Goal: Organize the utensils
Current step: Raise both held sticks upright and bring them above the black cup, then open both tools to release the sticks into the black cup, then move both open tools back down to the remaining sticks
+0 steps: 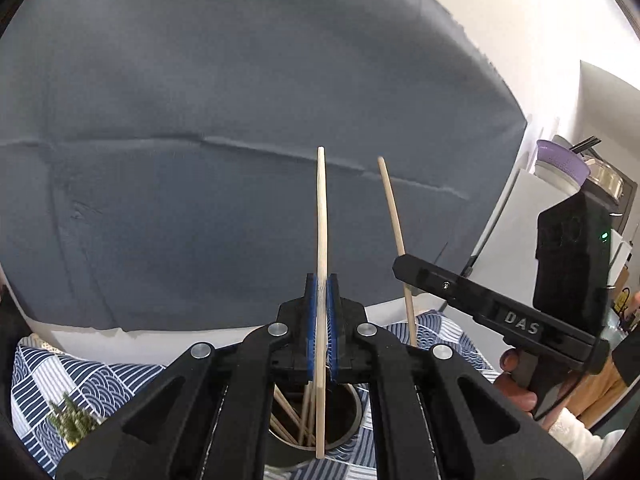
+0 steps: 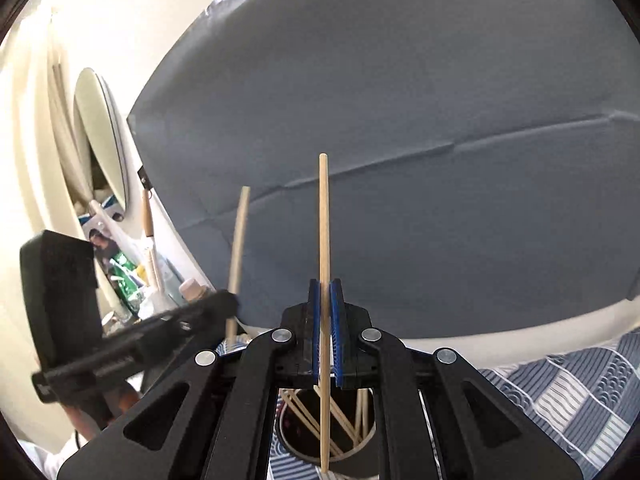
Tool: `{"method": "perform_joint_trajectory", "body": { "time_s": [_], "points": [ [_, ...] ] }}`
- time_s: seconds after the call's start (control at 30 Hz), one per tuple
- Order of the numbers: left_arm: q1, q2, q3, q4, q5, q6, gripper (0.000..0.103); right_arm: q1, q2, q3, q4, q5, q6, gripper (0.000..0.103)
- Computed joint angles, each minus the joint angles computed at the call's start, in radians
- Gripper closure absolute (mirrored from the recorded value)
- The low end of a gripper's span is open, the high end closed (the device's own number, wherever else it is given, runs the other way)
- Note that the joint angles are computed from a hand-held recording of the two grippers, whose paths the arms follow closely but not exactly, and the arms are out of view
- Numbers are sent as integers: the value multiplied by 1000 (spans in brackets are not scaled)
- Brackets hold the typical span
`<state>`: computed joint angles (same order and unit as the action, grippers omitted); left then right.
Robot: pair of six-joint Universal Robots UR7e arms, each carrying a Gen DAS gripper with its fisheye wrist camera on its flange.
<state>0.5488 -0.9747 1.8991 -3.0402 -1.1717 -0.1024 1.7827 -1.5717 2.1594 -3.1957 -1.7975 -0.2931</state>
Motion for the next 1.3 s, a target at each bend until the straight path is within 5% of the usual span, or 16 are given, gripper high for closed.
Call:
{"method": "perform_joint_trajectory", "body": {
  "time_s": [0.23,0.47,0.63,0.7,0.77,0.9,1.0,1.13,1.3],
  "points": [
    [47,61,7,-90,-54,53,98,-59,63,28,-94,79,-1,98],
    [48,76,47,-163,-31,79,97,-59,107,47,-135,36,-32,95],
    [21,46,86,-181,14,81,72,-46,81,77,-143,-6,-15,94],
    [13,33,93,-174,27,80,69,-23,81,80,-154,-60,-22,93],
    [0,19,103,-161,53,72,55,1,73,87,-161,-116,-29,92],
    [-22,-4,123,-124,93,62,35,36,40,112,-171,-209,-39,62],
    [-33,-29,146,-85,115,30,21,57,16,126,-156,-259,-39,56],
    [-57,-59,187,-63,159,1,9,85,-9,154,-172,-307,-44,41],
    [-83,-95,223,0,191,-42,6,130,-25,183,-219,-367,-42,17]
  ]
}}
